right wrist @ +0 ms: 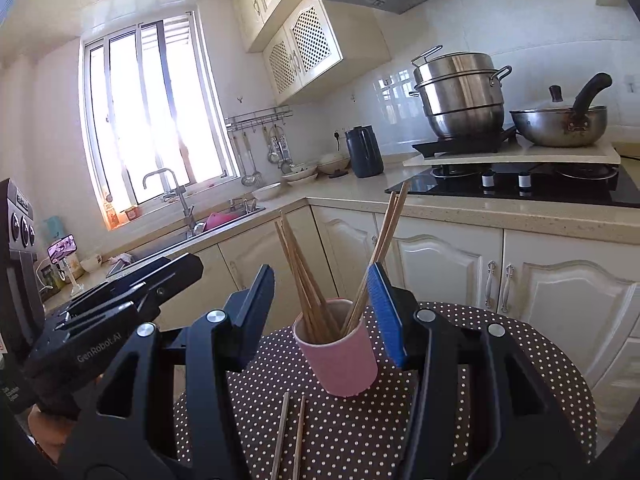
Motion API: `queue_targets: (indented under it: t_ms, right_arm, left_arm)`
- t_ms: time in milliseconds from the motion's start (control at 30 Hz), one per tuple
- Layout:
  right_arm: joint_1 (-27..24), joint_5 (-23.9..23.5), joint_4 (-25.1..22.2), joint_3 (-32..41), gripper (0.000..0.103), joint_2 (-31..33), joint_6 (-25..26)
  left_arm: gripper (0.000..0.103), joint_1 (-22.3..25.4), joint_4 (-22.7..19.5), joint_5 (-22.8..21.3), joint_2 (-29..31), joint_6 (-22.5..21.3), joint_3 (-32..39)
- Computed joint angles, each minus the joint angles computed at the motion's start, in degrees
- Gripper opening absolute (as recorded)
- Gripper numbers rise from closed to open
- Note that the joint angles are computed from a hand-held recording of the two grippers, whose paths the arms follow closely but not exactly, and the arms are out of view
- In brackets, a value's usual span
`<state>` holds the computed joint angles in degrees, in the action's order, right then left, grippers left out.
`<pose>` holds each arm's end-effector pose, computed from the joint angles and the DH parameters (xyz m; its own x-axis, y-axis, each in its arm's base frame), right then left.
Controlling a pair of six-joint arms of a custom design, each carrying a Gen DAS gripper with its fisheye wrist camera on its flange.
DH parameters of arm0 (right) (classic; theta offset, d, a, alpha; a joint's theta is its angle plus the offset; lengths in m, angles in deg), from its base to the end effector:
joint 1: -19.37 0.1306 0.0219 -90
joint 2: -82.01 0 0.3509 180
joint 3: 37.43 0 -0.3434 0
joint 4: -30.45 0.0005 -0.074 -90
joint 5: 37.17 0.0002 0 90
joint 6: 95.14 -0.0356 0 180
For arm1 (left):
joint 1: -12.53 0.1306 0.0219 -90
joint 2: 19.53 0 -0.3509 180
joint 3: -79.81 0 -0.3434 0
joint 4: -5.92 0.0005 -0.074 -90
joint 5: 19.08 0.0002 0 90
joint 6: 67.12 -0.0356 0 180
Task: Organize utensils
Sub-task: 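Lower both grippers onto the last two chopsticks and close them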
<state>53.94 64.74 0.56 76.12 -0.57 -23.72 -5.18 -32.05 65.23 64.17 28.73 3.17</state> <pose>0.4184 0.2788 0.5479 -0.3100 0.1650 -0.9363 -0.3074 0.9145 0.2630 0.3921 -0.1220 0.5603 -0.3194 -0.0045 -0.9476 0.1814 0.9812 -0.0658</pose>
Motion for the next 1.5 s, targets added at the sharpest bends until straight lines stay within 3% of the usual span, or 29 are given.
queue_targets:
  t_ms: [500, 900, 1333, 1500]
  right_arm:
    - [0.7, -2.2, -9.1, -5.9, 0.049, -4.3, -1.5]
    - [-0.9, -7.7, -17.0, -6.5, 0.050, -1.9, -3.7]
    - [-1.4, -11.4, -21.0, -4.7, 0.050, 1.9, -4.0]
    - [-1.3, -12.3, -22.4, -2.8, 0.050, 3.7, -3.6]
  left_arm:
    - [0.055, -2.1, -12.0, 2.4, -1.7, 2.7, -4.0]
    - [0.055, 0.8, -28.8, 5.9, 7.0, 6.3, 0.3]
    - [0.053, 0.6, -31.6, 6.2, 12.0, 7.2, 0.4]
    - [0.034, 0.5, -32.0, 6.9, 14.0, 7.2, 0.9]
